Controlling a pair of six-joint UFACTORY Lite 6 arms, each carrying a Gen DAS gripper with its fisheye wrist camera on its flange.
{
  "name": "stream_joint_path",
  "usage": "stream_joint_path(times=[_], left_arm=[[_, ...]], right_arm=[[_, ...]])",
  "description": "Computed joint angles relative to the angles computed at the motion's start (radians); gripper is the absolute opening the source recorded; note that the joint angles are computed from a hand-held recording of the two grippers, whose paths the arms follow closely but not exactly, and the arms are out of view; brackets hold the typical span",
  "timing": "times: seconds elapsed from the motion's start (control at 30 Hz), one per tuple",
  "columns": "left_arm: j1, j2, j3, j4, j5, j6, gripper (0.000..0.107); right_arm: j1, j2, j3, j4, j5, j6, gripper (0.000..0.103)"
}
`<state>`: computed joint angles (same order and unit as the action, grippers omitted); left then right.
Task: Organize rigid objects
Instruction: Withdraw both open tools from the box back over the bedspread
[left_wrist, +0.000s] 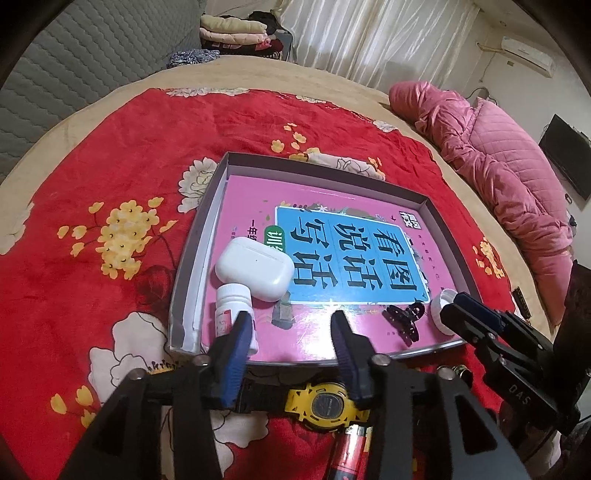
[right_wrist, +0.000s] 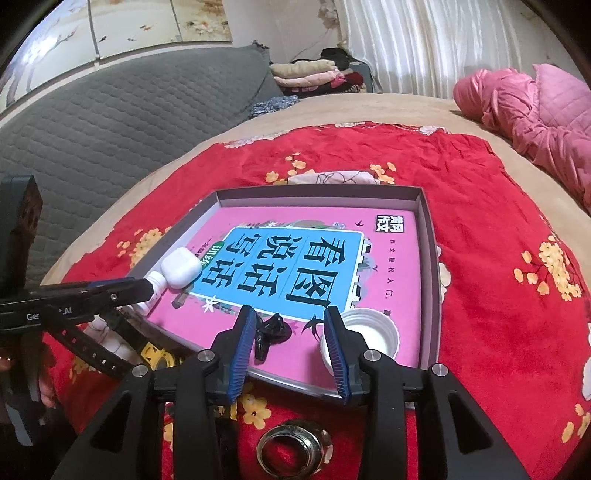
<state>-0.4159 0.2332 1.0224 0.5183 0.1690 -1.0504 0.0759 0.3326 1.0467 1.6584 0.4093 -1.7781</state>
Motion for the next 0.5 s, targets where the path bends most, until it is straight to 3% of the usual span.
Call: stream_joint_path(times=[0.2, 0.33, 0.5], left_arm=[[-0.007, 0.002, 0.0, 0.03, 0.008, -0.032, 0.047], [-0.008, 0.003, 0.001, 0.028, 0.008, -0.03, 0.047], [-0.005, -0.011, -0.008, 0.035, 0.013, -0.035, 0.047]], right_arm=[[0.004, -0.004, -0.004, 0.013, -0.006, -0.012, 0.04], [0.007, -0.008, -0.007, 0.037, -0.014, -0.033, 0.052], [0.009, -0.017, -0.018, 0.06, -0.022, -0.063, 0.055]])
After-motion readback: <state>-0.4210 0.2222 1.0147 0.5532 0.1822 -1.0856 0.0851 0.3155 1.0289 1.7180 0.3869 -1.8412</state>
